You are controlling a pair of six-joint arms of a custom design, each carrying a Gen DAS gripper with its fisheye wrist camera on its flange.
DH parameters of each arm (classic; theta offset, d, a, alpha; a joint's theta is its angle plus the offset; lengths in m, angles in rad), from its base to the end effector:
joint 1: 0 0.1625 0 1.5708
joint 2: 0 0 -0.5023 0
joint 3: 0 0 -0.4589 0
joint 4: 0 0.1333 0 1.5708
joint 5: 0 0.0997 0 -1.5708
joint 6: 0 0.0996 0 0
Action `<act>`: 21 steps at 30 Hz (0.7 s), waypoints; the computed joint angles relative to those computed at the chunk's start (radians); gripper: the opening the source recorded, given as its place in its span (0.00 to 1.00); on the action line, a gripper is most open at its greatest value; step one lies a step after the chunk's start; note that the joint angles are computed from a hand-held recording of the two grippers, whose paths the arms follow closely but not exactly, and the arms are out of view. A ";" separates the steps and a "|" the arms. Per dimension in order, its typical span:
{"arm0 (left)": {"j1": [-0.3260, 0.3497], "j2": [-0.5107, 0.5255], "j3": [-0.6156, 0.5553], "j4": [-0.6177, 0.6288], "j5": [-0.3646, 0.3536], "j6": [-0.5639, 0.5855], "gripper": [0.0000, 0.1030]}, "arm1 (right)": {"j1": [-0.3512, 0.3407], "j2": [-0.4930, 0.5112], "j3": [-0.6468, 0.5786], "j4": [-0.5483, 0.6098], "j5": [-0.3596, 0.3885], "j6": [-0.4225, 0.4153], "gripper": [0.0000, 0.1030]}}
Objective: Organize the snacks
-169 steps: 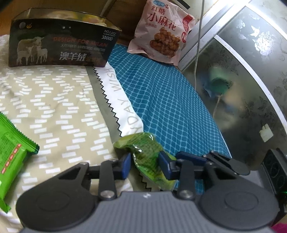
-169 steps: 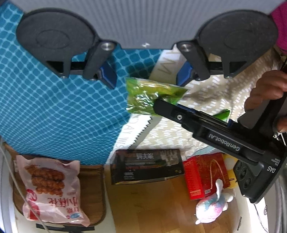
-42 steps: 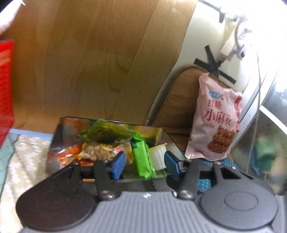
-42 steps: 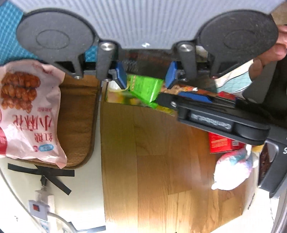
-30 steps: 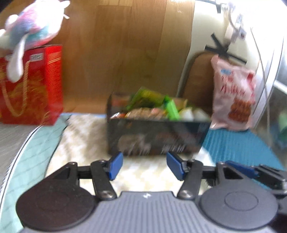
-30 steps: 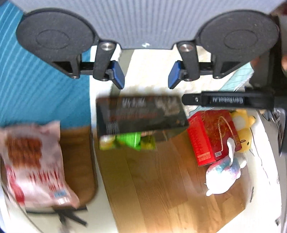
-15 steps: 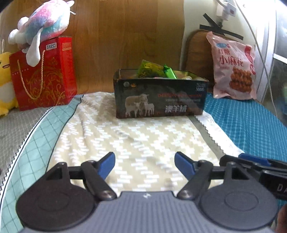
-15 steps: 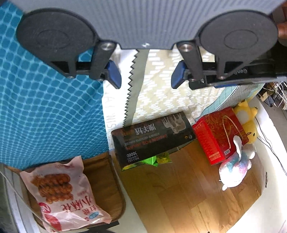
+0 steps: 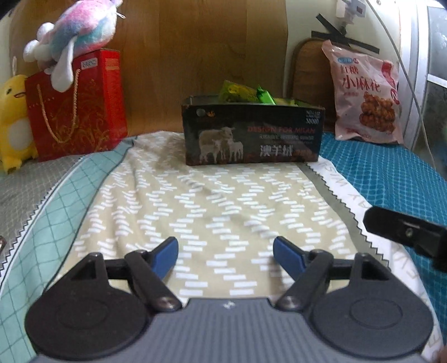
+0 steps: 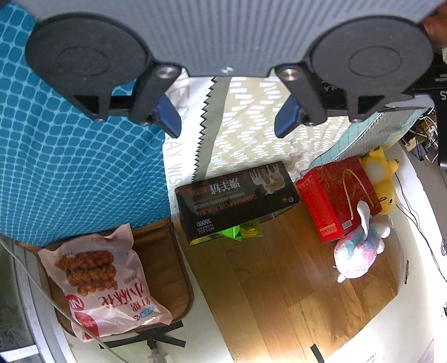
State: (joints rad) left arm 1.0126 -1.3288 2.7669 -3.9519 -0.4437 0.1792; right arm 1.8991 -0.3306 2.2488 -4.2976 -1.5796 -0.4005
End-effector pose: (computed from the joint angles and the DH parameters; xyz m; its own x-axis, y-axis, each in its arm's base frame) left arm 0.0441 -0.3509 0.2509 -0.6838 -0.2975 -0.6662 0.4400 0.5602 -0.7018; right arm 0.2736 -0.3925 -0.1026 -0.7867 -0.5462 0.2876 -0.5749 0.4786 -0.6637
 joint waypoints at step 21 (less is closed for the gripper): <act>-0.039 0.113 -0.007 -0.205 0.115 0.084 1.00 | 0.001 0.018 0.003 -0.053 0.020 0.008 0.80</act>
State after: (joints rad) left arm 0.9734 -1.2156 2.7595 -4.1568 -0.3286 0.2636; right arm 1.9005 -0.3130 2.2520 -4.3504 -1.5598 -0.3928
